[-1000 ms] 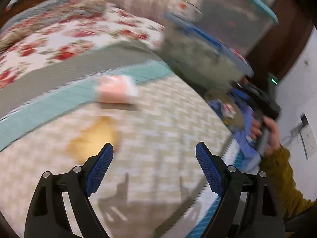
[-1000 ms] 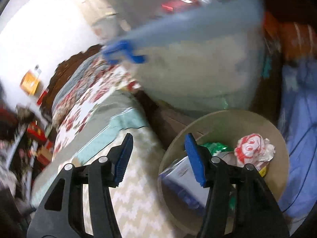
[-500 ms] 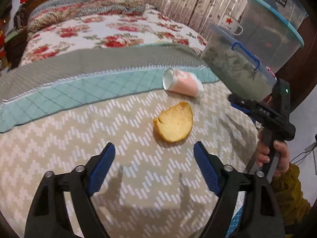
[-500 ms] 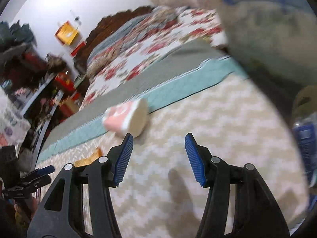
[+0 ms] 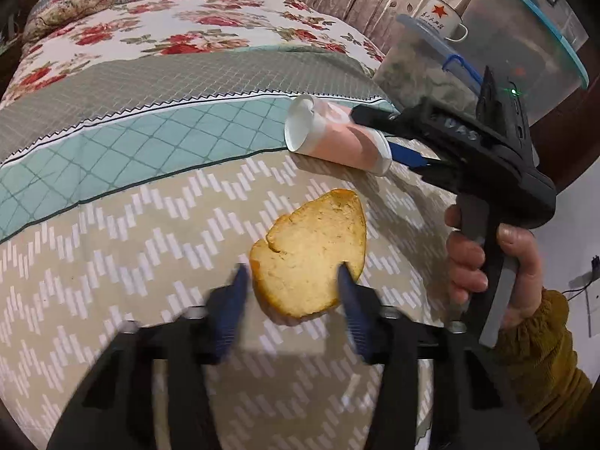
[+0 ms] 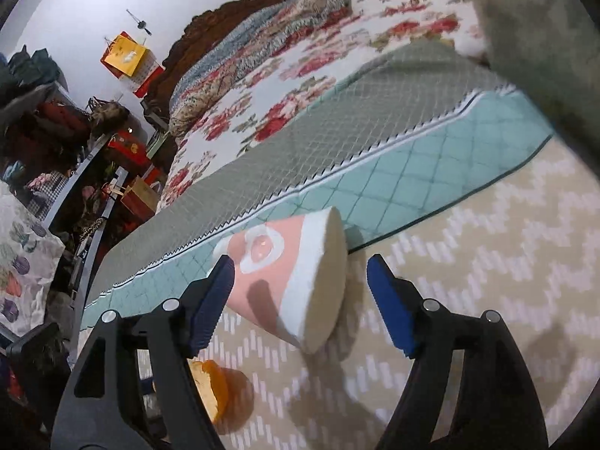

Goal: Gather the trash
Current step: 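Grasp bread crust with left tool while right tool grasps pink cup, then hold the bread crust and pink cup lifted above the bed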

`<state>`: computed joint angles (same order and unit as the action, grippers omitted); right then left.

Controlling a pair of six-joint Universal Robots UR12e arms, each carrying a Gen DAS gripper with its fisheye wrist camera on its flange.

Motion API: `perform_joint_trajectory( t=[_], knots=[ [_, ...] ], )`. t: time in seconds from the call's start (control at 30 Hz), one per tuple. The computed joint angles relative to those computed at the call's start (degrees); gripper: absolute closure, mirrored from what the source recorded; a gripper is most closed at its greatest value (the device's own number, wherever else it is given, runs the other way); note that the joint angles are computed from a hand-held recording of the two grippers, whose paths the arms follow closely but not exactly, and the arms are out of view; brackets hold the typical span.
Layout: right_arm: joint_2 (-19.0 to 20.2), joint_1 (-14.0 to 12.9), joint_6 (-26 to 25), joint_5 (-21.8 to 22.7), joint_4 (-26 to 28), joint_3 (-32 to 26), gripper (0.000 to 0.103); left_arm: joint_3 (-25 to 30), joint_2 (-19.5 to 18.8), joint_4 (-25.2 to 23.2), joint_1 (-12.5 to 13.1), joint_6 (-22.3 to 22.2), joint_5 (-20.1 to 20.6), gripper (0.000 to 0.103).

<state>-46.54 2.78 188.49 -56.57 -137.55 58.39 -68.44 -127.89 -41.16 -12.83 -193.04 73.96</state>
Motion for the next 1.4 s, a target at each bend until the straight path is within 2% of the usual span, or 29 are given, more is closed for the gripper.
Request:
perform_joint_trajectory(
  t=[0.03, 0.13, 0.27, 0.5, 0.63, 1.0, 1.4],
  knots=[
    [-0.27, 0.03, -0.51, 1.57, -0.35, 0.76, 0.069, 0.29, -0.16, -0.76, -0.19, 0.56, 0.35, 0.093],
    [-0.85, -0.12, -0.95, 3.85, -3.49, 2.21, 0.082, -1.19, 0.40, 1.87, -0.10, 0.03, -1.23, 0.097],
    [-3.49, -0.08, -0.89, 3.69, -9.03, 6.71, 0.096, -3.93, 2.17, 4.74, -0.11, -0.27, -1.61, 0.098],
    [-9.63, -0.94, 1.99, 3.41, -19.26, 17.25, 0.097, -9.19, 5.47, 8.28, 0.49, -1.17, -2.77, 0.098],
    [-12.21, -1.92, 4.74, 3.56, -22.43, 21.93, 0.097, -11.78, 7.08, 9.75, 0.78, -1.55, -3.42, 0.098],
    [-15.62, -3.15, 7.27, 1.80, -25.35, 27.01, 0.097, -14.18, 8.86, 12.09, 0.78, -1.51, -4.34, 0.098],
    [-16.32, -3.34, 7.38, 1.35, -25.31, 28.05, 0.097, -14.41, 9.04, 12.11, 0.69, -1.53, -4.38, 0.098]
  ],
)
